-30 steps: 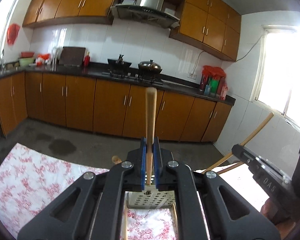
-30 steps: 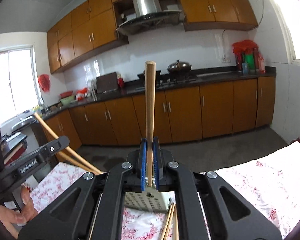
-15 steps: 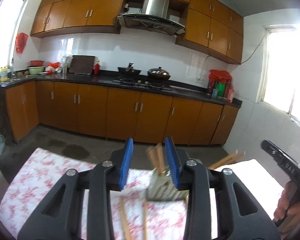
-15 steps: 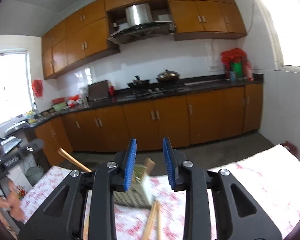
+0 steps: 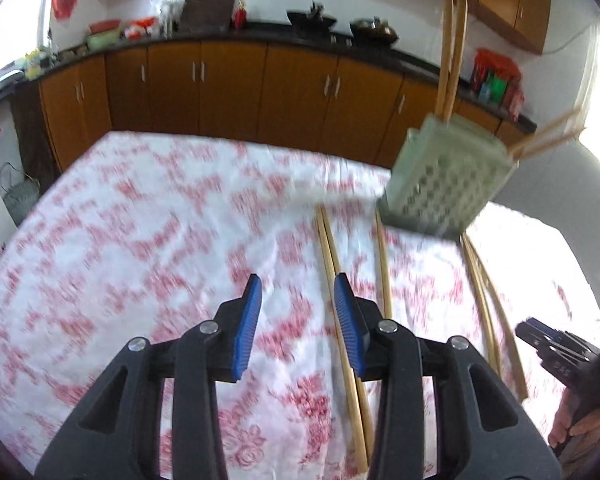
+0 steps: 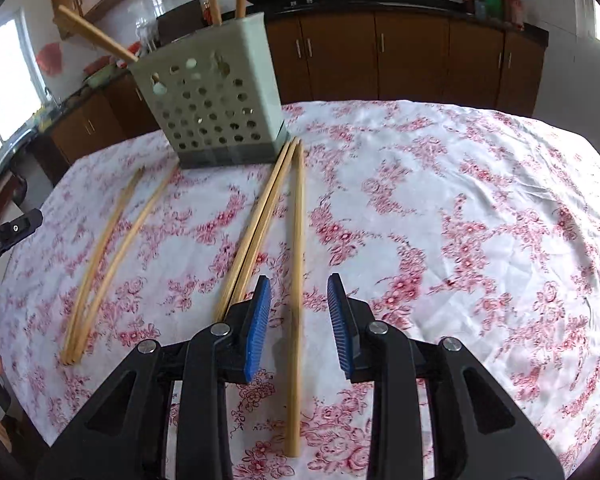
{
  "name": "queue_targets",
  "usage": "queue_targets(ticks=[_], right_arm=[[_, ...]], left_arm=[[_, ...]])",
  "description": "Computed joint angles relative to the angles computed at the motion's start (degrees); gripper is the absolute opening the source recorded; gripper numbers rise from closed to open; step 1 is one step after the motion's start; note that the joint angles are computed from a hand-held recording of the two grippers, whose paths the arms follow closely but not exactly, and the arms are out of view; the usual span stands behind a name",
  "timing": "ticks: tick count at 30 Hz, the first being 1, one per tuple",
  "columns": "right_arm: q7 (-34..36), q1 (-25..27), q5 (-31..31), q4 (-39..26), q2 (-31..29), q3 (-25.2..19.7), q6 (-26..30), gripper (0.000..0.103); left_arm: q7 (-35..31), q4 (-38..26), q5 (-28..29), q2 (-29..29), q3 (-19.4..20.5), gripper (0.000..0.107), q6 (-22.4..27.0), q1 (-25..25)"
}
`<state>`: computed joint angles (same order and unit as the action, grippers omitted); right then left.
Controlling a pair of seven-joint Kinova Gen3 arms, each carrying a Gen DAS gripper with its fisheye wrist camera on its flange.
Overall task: Organize utensils
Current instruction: 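Move the left tool back and grasp a chopstick while the right tool grasps another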
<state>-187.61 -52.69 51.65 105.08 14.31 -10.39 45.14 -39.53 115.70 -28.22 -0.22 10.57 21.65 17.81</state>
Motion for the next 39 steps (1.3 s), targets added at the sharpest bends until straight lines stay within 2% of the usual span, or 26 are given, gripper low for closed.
queue_targets(ticks=[1, 4, 6, 10, 14, 19, 23, 25, 27, 32, 36, 39], right_arm=[[0.17, -0.02, -0.30, -0.76, 1.18, -0.26, 0.80, 0.031], [-1.28, -1.74, 0.24, -1.62, 2.33, 0.77, 4.48, 0.008], [-2.94, -1.48, -0.52, -1.51, 1.84, 1.19, 5.75, 0.008], [-6.26, -0.33, 0.13, 1.50, 0.06, 0.75, 4.47, 0.008], [-5.36, -0.06, 0.33, 1.33, 0.02, -0.24, 5.67, 0.008], [-5.03, 0.33, 0.59, 0.80, 0.63, -0.20, 5.28, 0.008], [-4.47, 0.21, 1.36, 1.59, 0.24, -0.48, 4.00, 0.009], [-3.56, -0.30, 1.88, 0.96, 0.90, -0.61, 4.92, 0.009], [-2.47, -0.36, 1.88, 0.43, 1.28, -0.44, 5.42, 0.009], [-5.78, 0.57, 2.44, 0.90, 1.24, 1.02, 4.83, 0.008], [-6.15, 1.15, 2.58, 1.15, 1.14, 0.81, 4.38, 0.008], [-5.70, 1.14, 2.39, 0.83, 1.35, 0.67, 4.88, 0.009]], left_arm=[[-1.47, 0.14, 1.40, 0.69, -0.02, 0.038, -0.32, -0.01], [-4.27, 0.09, 3.75, 2.30, -0.31, 0.034, -0.88, 0.63], [-6.68, -0.94, 5.61, 4.01, -0.62, 0.029, -0.67, 1.21], [-9.34, -2.23, 7.50, 6.48, -1.61, 0.018, 0.59, 3.62], [-7.20, -1.89, 4.61, 7.41, -3.72, 0.016, 0.42, 7.00], [-7.18, -2.64, 3.77, 8.22, -3.89, 0.016, 1.62, 8.35], [-2.16, -2.54, -1.75, 8.72, -5.82, 0.015, 2.03, 11.48], [-0.09, -3.24, -3.92, 9.38, -6.51, 0.010, 2.78, 12.20], [0.31, -4.52, -3.75, 10.23, -6.89, 0.009, 3.50, 11.29], [-4.15, -6.65, 2.17, 11.61, -6.78, 0.009, 2.81, 6.26], [-3.23, -5.98, -0.12, 11.62, -8.76, 0.010, 1.84, 8.23], [-4.73, -5.41, 1.69, 10.95, -8.24, 0.010, 1.18, 7.18]])
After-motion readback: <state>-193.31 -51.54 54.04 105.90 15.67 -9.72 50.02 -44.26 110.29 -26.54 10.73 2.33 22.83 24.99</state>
